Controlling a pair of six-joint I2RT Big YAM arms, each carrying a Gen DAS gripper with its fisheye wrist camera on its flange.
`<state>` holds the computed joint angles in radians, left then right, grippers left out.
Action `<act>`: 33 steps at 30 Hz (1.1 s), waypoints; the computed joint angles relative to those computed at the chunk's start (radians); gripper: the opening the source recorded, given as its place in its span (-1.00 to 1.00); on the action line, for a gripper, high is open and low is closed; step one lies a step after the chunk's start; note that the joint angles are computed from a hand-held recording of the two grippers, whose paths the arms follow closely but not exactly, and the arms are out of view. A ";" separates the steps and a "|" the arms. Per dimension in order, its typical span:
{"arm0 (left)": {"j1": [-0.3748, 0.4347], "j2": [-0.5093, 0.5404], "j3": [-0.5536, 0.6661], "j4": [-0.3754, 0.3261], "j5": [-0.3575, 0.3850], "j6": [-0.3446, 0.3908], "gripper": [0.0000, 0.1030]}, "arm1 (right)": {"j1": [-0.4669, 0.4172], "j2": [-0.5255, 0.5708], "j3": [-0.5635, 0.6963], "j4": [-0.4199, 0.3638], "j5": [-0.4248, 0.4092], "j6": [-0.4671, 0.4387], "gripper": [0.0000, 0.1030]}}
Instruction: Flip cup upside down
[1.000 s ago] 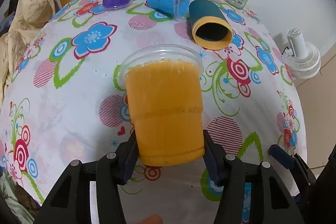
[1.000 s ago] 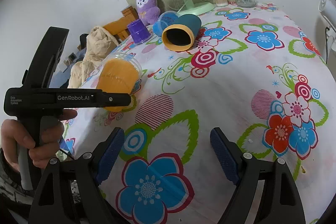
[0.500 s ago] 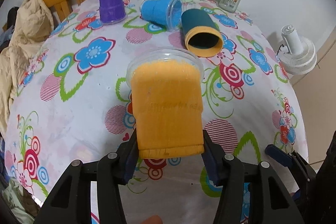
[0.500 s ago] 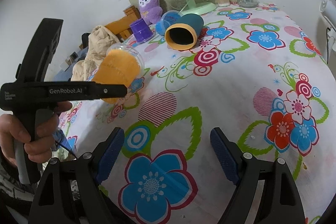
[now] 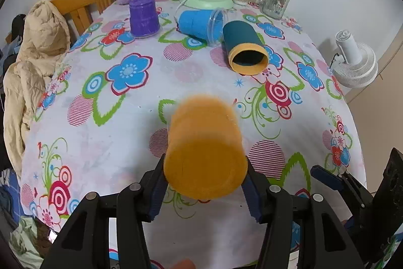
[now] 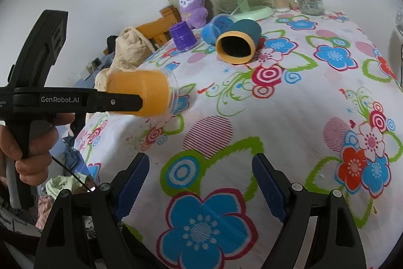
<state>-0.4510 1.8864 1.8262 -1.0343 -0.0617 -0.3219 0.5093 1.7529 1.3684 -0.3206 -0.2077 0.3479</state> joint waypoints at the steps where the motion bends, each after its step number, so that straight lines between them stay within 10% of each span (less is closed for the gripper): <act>1: 0.001 -0.001 -0.001 0.000 -0.002 0.001 0.07 | 0.002 0.002 0.003 -0.002 0.000 -0.004 0.66; 18: 0.013 -0.030 -0.028 0.011 0.023 -0.002 -0.04 | 0.018 0.006 0.026 -0.026 0.014 -0.024 0.66; 33: 0.023 -0.068 -0.069 0.023 0.000 -0.002 0.47 | 0.025 0.006 0.070 -0.036 0.060 -0.005 0.66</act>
<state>-0.4278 1.8182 1.7573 -1.0111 -0.0613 -0.3236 0.5338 1.7584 1.4389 -0.3568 -0.1477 0.3430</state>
